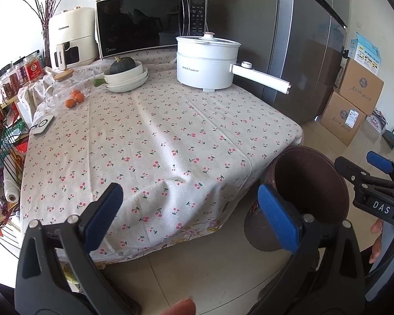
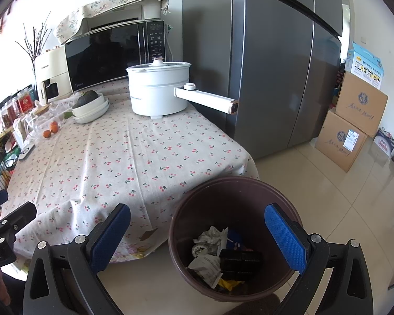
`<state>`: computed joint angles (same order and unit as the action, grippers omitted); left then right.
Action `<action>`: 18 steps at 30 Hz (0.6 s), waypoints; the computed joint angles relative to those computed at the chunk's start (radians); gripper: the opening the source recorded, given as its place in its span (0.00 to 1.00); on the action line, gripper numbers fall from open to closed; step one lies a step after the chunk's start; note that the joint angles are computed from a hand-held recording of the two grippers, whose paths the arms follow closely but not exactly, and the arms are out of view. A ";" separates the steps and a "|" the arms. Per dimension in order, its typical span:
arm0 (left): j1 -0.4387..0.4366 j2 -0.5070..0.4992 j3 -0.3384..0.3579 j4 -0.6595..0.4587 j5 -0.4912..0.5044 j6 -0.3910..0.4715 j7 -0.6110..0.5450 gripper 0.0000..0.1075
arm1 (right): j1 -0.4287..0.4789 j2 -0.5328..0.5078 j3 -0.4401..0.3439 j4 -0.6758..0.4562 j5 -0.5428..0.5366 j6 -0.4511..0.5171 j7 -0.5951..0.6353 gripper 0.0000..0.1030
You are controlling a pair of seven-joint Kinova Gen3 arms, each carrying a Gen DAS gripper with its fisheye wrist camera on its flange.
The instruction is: Collect trash
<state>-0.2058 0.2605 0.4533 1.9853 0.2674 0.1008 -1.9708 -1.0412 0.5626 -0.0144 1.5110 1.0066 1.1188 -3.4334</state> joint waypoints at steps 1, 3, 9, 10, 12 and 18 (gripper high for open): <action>-0.001 0.000 0.001 0.001 0.000 -0.002 0.000 0.95 | 0.000 0.000 0.000 0.000 0.000 0.000 0.000 1.00; 0.001 -0.001 0.000 0.003 -0.003 -0.004 0.001 0.95 | -0.001 0.000 0.000 0.000 0.001 0.001 -0.001 1.00; -0.003 -0.001 0.006 0.005 -0.008 -0.008 0.006 0.95 | 0.002 -0.002 0.000 0.005 0.004 -0.002 -0.005 1.00; -0.001 -0.002 0.006 0.007 -0.009 -0.011 0.008 0.95 | 0.002 -0.002 0.000 0.007 0.005 -0.003 -0.005 1.00; -0.002 -0.002 0.007 0.008 -0.013 -0.013 0.012 0.95 | 0.002 -0.001 -0.001 0.005 0.004 -0.002 -0.003 1.00; -0.014 -0.002 0.021 0.011 -0.022 -0.019 0.021 0.95 | 0.001 -0.001 -0.001 0.006 0.006 0.000 -0.006 1.00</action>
